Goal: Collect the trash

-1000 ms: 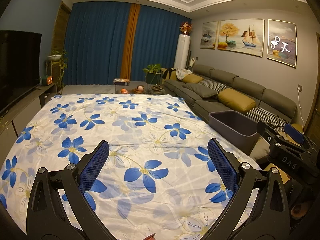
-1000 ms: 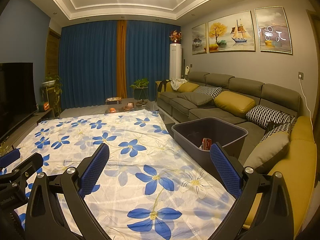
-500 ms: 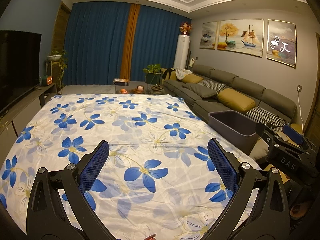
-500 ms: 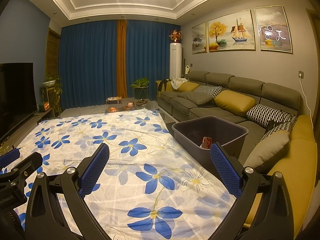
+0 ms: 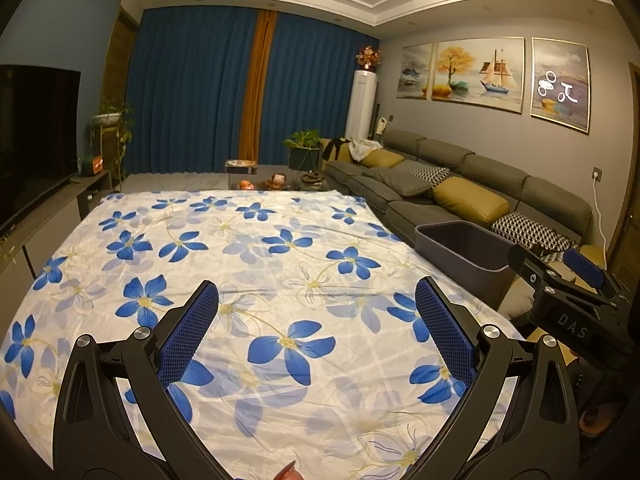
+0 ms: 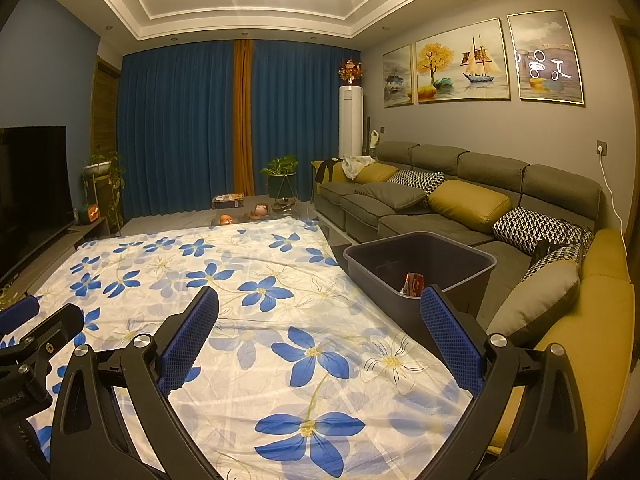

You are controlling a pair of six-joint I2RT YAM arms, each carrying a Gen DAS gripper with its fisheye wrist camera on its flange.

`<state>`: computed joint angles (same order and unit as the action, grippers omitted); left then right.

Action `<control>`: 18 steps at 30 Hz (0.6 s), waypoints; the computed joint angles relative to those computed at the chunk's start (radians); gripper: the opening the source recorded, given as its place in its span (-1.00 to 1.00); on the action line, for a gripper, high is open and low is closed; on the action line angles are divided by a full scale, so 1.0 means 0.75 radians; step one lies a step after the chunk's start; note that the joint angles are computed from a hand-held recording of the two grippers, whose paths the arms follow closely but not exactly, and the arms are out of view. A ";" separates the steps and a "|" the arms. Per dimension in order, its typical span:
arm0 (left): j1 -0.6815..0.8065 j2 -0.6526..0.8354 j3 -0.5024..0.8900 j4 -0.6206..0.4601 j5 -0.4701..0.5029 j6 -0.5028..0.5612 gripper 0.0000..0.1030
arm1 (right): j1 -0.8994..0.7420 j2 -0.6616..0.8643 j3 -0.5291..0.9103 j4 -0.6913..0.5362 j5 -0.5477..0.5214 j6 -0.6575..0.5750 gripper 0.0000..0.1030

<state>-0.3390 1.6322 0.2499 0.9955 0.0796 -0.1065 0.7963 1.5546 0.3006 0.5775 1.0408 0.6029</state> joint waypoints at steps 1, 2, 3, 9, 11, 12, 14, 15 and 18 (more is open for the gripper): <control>0.003 -0.006 0.001 -0.006 0.009 0.007 0.88 | 0.001 0.000 0.000 -0.002 0.000 0.002 0.88; 0.005 -0.009 0.001 -0.009 0.025 0.016 0.88 | 0.001 0.000 0.000 -0.002 0.000 0.002 0.88; 0.005 -0.010 0.002 -0.011 0.032 0.018 0.88 | 0.001 0.000 0.000 -0.002 0.000 0.002 0.88; 0.023 -0.008 0.003 -0.018 0.110 0.027 0.88 | 0.000 -0.003 -0.001 -0.003 0.000 0.002 0.88; 0.019 -0.006 0.002 -0.015 0.096 0.037 0.83 | -0.004 -0.002 -0.001 0.000 -0.006 0.000 0.88; 0.016 -0.003 0.001 -0.008 0.089 0.044 0.80 | -0.005 0.001 -0.002 0.001 -0.007 0.002 0.88; 0.024 0.002 0.006 -0.014 0.105 0.043 0.71 | -0.003 0.005 -0.001 -0.001 -0.008 0.009 0.88; 0.034 0.004 0.008 -0.015 0.121 0.040 0.67 | -0.003 0.007 -0.001 -0.001 -0.009 0.012 0.88; 0.035 0.007 0.008 -0.013 0.120 0.044 0.66 | -0.005 0.004 -0.005 0.002 -0.012 0.009 0.88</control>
